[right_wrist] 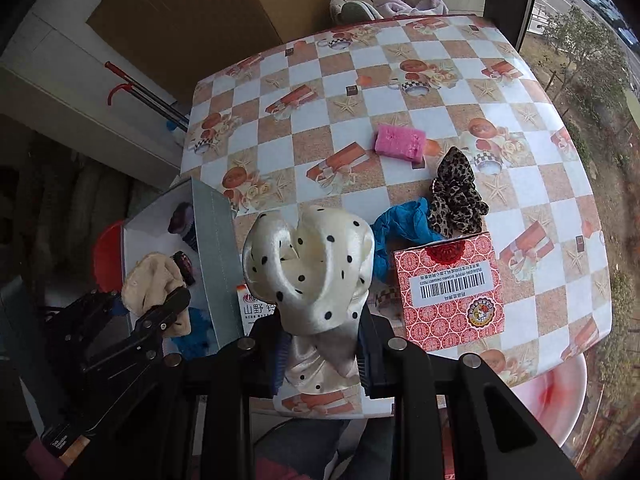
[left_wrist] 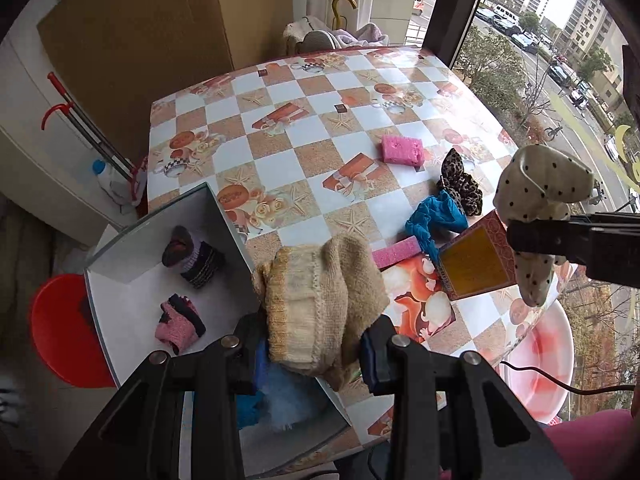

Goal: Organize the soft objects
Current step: 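Carry the beige beanie and polka-dot scrunchie with both tools over the white box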

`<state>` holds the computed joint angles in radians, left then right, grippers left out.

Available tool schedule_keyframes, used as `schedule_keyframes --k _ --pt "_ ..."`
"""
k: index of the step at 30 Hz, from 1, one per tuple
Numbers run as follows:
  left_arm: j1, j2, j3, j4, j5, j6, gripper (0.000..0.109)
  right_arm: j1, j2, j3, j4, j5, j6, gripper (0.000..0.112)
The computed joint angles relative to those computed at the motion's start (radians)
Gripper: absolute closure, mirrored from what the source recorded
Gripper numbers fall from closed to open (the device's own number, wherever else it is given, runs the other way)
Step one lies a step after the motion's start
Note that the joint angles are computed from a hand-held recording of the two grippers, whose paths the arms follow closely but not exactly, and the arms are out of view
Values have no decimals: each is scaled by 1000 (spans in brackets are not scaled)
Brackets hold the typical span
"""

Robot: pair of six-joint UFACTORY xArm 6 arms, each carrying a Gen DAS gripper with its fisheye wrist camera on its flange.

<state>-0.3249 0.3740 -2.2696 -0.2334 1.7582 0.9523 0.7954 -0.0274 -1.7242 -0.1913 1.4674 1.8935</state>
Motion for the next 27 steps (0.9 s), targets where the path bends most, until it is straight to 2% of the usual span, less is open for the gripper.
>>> schedule_keyframes --k 7,15,27 --pt "46 47 -71 8 16 -39 70 -26 125 -145 46 3 -134 83" --pt "80 91 -145 3 36 -63 70 -45 219 -269 76 24 -219 83" --pt "120 249 -412 -3 138 -117 70 -62 358 -469 100 88 -316 83"
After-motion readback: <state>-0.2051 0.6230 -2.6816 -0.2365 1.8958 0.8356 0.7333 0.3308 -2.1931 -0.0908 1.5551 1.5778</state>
